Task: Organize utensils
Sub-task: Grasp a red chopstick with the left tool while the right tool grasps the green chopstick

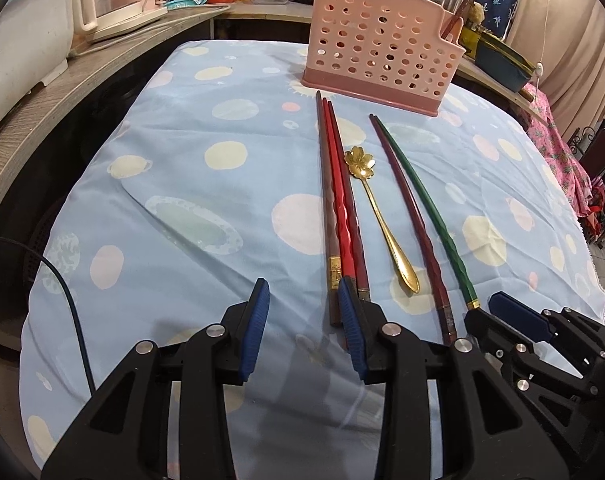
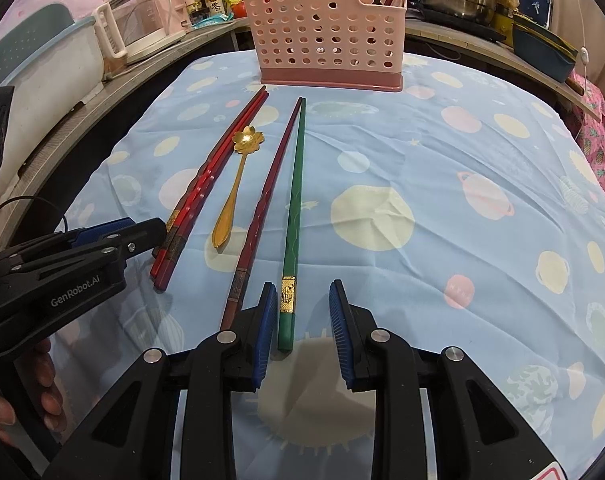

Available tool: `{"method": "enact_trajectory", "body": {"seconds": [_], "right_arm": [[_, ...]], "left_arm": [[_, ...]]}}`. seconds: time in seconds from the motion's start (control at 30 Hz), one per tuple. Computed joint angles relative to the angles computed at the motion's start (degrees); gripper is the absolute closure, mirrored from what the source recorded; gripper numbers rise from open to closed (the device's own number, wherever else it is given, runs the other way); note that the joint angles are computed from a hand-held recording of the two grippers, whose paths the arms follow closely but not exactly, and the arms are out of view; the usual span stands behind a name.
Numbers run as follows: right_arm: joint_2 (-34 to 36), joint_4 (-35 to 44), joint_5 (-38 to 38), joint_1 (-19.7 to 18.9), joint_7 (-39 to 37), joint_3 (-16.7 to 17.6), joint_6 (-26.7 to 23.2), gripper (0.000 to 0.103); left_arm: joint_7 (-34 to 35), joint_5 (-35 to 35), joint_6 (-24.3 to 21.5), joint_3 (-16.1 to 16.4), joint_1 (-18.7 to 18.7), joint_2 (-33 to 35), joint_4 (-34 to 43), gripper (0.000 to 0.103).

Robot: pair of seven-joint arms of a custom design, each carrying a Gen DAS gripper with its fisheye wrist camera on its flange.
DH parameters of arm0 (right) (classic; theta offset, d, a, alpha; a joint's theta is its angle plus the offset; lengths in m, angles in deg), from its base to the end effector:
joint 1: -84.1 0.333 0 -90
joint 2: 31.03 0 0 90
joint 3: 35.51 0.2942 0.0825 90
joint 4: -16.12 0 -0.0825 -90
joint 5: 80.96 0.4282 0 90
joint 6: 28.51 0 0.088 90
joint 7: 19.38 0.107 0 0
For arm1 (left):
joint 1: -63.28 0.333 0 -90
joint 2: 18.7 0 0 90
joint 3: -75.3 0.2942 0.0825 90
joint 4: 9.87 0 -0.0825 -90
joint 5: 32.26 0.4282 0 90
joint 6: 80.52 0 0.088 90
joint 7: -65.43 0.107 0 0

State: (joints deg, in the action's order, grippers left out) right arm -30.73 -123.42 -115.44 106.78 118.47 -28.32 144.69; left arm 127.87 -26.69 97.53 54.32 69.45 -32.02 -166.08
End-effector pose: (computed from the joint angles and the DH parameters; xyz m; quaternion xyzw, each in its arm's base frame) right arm 0.4520 0.3084 0.3033 -0.7577 0.5803 -0.1464 0.2601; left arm 0.4536 -0.1214 0.3020 -0.7111 0.6370 -0.2444 0.1698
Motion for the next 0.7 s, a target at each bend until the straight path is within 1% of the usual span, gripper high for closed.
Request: {"method": "enact_trajectory", "body": {"seconds": [0.1,0.27,0.33,0.4,0.43,0.5,0.57,0.6,0.63,0.67,0.7], "right_arm": [[0.0,0.1,-0.2,0.0,0.2,0.0,-0.1,0.077],[0.1,0.0,-0.1,0.0,0.0,0.0,0.0,0.077],[0.1,0.1,-0.1,0.0,0.0,0.0,0.0,0.077],[0.2,0.2,-0.4,0.0,0.2,0.0,-0.1,0.077],[0.2,0.2,-0.7,0.0,0.5,0.0,-0.1,0.077],[0.4,0.4,-1.4,0.0,1.0,-0.1,-0.2,0.077],[0.6,0.9,-3.4,0.1,2.4,-0.3,-0.4,0.077],[0.7,0.9,-4.5,0.1,3.3,-0.4,-0.4,0.077],[0.8,1.1,-5.3,0.1,3.8,-0.4,-0.5,0.077],[0.9,1.3,-6.4,0.2,4.7,-0.5,-0.6,0.078],[1.0,1.5,-8.0,0.3,6.0,-0.6,-1.1,0.082]], "left_arm": [[-0.3,0.6,0.3,-0.5,0.6,0.5,0.2,0.069],[0.1,0.2,0.2,0.2,-0.3,1.0,0.6,0.069],[-0.6,1.3,0.3,-0.9,0.8,1.2,0.9,0.069],[-2.1,3.3,0.1,-2.5,2.6,1.6,1.4,0.069],[-3.5,5.0,0.3,-3.9,4.2,1.7,1.5,0.07],[-4.9,7.0,0.2,-4.9,5.4,1.8,1.8,0.07],[-5.8,8.2,0.3,-4.8,5.6,2.0,2.0,0.07],[-5.7,8.2,0.4,-4.2,5.1,2.1,2.0,0.072],[-5.6,8.2,0.5,-3.6,4.6,2.1,2.0,0.078],[-4.8,7.6,0.7,-2.3,3.4,2.3,1.9,0.086],[-3.5,6.3,0.9,-0.7,1.7,2.4,1.7,0.09]]}}
